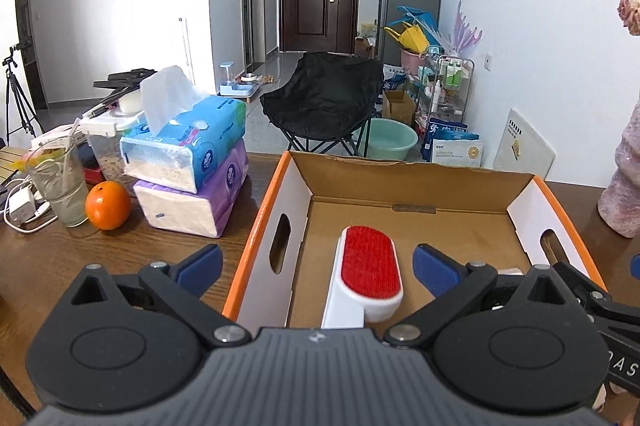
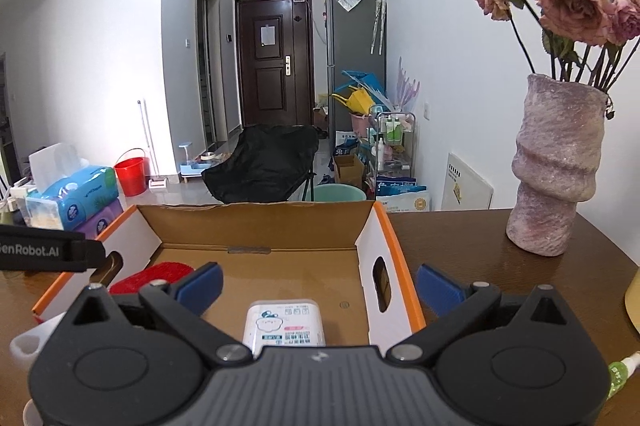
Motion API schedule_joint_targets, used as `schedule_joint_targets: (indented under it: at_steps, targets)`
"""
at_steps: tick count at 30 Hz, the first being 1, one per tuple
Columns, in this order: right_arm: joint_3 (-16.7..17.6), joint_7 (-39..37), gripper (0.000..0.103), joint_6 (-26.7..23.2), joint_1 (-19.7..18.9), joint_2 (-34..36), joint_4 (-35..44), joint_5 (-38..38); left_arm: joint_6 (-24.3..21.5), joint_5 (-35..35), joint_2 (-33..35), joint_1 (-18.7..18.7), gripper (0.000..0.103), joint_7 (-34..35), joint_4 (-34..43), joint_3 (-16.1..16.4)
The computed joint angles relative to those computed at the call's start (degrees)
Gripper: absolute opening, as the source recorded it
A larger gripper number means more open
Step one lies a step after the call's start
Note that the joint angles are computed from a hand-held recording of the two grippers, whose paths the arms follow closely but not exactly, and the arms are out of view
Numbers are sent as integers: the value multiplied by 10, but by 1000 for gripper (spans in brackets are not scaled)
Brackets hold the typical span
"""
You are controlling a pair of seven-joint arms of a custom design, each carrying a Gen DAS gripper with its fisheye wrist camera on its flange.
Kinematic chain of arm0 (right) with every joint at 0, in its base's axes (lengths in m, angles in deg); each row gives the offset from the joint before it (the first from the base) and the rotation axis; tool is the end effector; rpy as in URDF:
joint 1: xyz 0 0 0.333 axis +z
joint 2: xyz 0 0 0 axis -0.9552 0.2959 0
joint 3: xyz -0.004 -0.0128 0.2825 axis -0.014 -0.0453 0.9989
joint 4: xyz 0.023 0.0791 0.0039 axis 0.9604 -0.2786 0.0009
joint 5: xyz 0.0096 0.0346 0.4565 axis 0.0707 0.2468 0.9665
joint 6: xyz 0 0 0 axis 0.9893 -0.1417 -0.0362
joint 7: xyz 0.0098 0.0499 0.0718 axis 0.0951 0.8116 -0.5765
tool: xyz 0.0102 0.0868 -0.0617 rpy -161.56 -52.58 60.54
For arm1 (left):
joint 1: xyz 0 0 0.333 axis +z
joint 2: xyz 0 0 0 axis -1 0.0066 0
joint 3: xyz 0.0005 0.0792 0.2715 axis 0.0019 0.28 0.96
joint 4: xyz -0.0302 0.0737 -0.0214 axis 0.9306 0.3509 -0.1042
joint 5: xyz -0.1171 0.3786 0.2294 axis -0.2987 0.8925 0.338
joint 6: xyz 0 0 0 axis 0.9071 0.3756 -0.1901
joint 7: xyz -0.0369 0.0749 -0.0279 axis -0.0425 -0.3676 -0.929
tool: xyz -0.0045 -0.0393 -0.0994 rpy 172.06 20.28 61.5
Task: Organize rigid objects
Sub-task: 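Lower the lint brush into the box while the right tool releases the pill bottle inside, then withdraw both open tools from the box back over the table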
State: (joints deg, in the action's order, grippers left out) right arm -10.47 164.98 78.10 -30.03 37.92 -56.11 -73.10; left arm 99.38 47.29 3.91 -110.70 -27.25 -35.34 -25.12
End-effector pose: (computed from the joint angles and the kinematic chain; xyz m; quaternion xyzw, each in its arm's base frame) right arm 0.6543 0.4868 0.4143 -0.5823 0.6159 -0.3709 0.3795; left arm 0.6854 -0.3254 0.4561 -0.6556 0.6055 -0.3088 0.3289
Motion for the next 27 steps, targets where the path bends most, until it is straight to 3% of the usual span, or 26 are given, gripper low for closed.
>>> schedule_joint_targets:
  at_steps: [7, 27]
  targets:
    - [5, 50, 103, 3, 8, -59, -74, -58, 13, 37, -49, 3, 103, -37, -62, -6]
    - [111, 168, 103, -28, -48, -203, -249, -217, 45, 178, -203, 69, 103, -201, -241, -74]
